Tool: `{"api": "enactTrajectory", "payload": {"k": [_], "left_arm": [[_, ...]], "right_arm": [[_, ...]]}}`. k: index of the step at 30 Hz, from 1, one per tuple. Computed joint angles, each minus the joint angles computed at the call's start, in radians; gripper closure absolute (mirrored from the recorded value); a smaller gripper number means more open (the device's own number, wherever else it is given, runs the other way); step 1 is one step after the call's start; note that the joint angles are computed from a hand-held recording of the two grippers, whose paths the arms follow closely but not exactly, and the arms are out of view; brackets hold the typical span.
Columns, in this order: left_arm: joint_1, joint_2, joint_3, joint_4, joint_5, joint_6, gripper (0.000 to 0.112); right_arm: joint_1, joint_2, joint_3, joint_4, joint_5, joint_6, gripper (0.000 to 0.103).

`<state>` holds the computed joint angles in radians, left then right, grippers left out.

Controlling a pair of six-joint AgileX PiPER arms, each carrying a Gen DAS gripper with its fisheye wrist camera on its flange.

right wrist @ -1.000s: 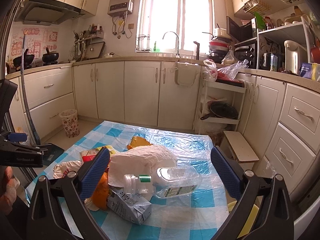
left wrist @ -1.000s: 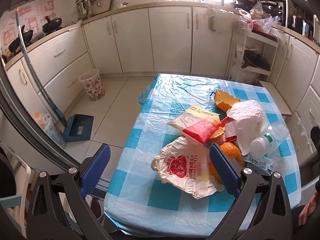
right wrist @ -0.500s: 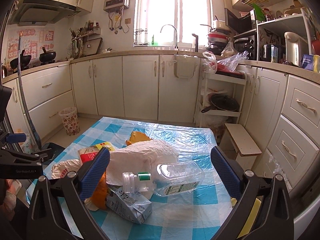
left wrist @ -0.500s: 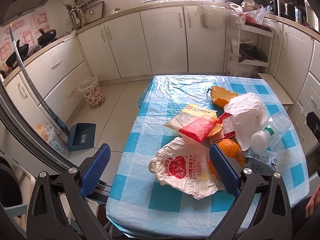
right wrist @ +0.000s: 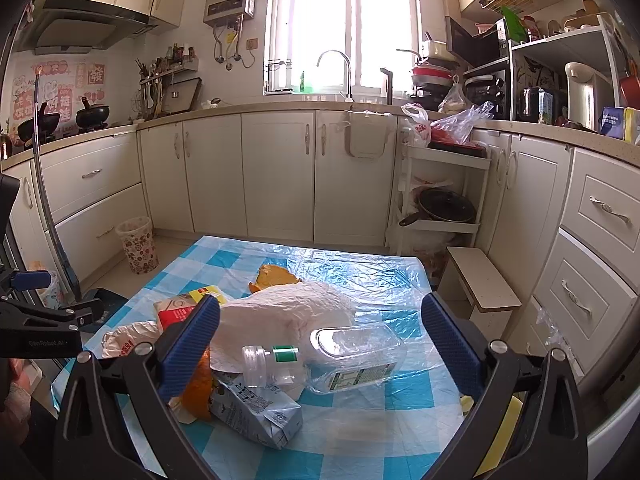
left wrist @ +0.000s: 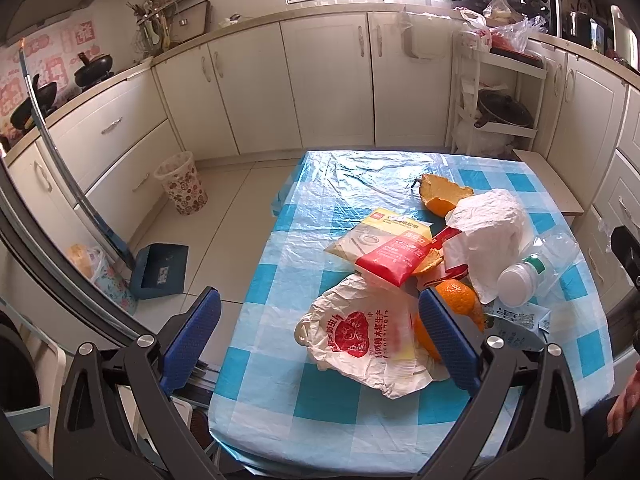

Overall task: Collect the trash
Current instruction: 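Move both tools over the trash on the table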

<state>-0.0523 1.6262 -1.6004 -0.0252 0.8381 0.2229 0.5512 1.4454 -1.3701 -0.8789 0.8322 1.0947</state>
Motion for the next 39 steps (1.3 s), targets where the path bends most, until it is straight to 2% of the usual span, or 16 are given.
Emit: {"api": "enactTrajectory", "payload": {"k": [12, 20, 24, 30, 39], "left_arm": [[0.006, -0.001, -0.005, -0.051, 0.014, 0.026, 0.017], [-0.076, -0.081, 0.078, 0.016, -0.035, -0.026, 0.017], [-0.075, -0.110, 0.087, -0.002, -0.008, -0.035, 0.017], [-0.088, -0.169, 0.121, 0.015, -0.018, -0.053, 0.017], [-0.095, -0.215, 0.154, 0.026, -0.008, -0.061, 0.017]], "right_arm": [[0.009, 0.006, -0.004, -0.015, 0.012, 0.021, 0.006], [0.025, -0.015, -0.005, -0.044, 0.036, 0.068, 0.006], [0.048, -0.049, 0.008, -0.090, 0.065, 0.116, 0.006], [0.106, -0.071, -0.001, -0.153, 0.117, 0.132, 0.006], [0.147, -0.094, 0.013, -0.191, 0.134, 0.165, 0.006]]}}
